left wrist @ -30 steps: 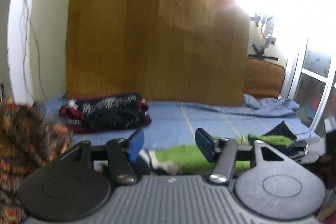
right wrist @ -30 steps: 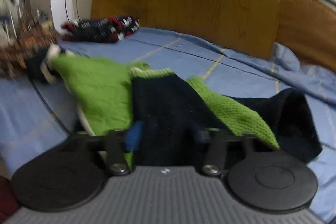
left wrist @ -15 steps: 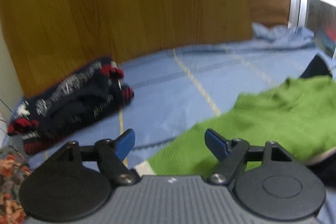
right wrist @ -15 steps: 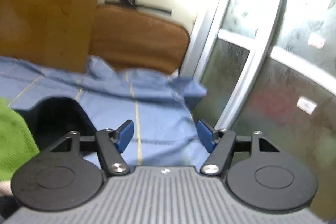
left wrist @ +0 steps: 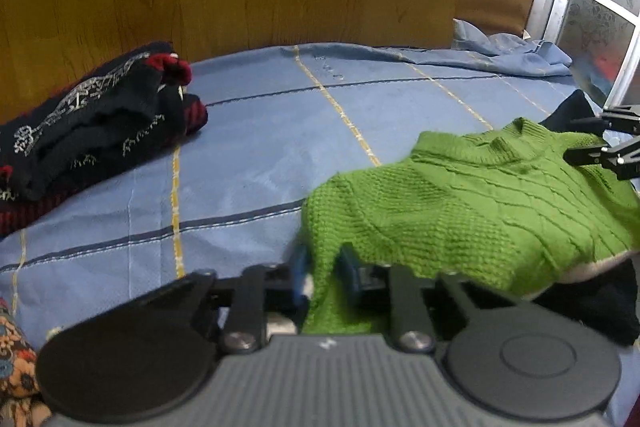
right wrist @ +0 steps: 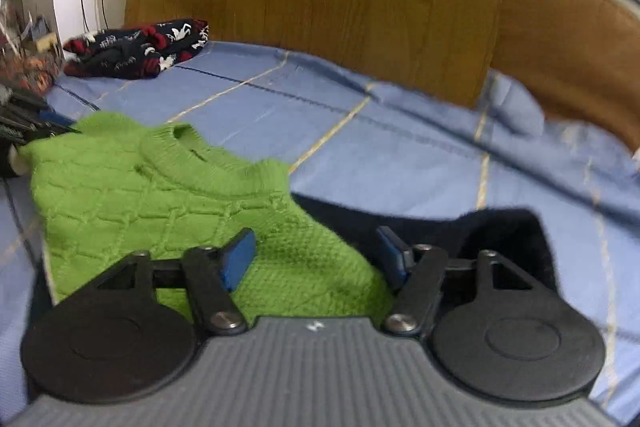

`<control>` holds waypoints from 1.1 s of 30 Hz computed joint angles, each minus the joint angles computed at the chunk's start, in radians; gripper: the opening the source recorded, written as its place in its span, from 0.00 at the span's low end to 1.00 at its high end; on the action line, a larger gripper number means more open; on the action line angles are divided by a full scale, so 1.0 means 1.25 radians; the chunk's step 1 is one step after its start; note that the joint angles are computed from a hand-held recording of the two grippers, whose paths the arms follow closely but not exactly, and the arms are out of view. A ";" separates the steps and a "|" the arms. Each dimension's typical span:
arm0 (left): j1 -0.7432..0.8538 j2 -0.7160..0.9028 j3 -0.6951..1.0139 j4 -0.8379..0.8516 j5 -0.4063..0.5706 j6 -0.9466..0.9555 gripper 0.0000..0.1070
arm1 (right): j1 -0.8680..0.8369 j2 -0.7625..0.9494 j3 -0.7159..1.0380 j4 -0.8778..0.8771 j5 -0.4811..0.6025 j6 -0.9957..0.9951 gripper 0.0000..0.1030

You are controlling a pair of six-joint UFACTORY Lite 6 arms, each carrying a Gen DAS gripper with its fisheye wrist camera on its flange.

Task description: Fold small clothes

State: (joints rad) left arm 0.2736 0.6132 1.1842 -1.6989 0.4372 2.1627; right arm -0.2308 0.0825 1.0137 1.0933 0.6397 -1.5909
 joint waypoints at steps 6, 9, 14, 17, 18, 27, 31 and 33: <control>0.032 -0.082 -0.078 -0.069 0.077 0.050 0.11 | -0.081 -0.114 -0.075 -0.001 0.109 -0.015 0.14; 0.057 -0.149 -0.120 -0.109 0.130 0.061 0.10 | -0.111 -0.224 -0.131 0.042 0.124 -0.078 0.14; 0.093 -0.348 -0.260 -0.213 0.233 0.109 0.10 | -0.147 -0.399 -0.217 0.207 0.095 -0.257 0.14; 0.113 -0.480 -0.333 -0.253 0.297 0.078 0.10 | -0.183 -0.492 -0.241 0.315 0.114 -0.330 0.14; 0.114 -0.527 -0.358 -0.277 0.310 0.076 0.10 | -0.207 -0.514 -0.238 0.342 0.137 -0.338 0.14; 0.069 -0.877 -0.392 -0.372 0.255 0.002 0.05 | -0.409 -0.585 -0.043 0.541 0.312 -0.310 0.14; 0.000 -0.960 -0.326 -0.465 0.159 0.064 0.05 | -0.431 -0.514 0.135 0.580 0.302 -0.248 0.14; -0.048 -0.982 -0.284 -0.542 0.104 0.150 0.05 | -0.443 -0.467 0.229 0.569 0.298 -0.187 0.14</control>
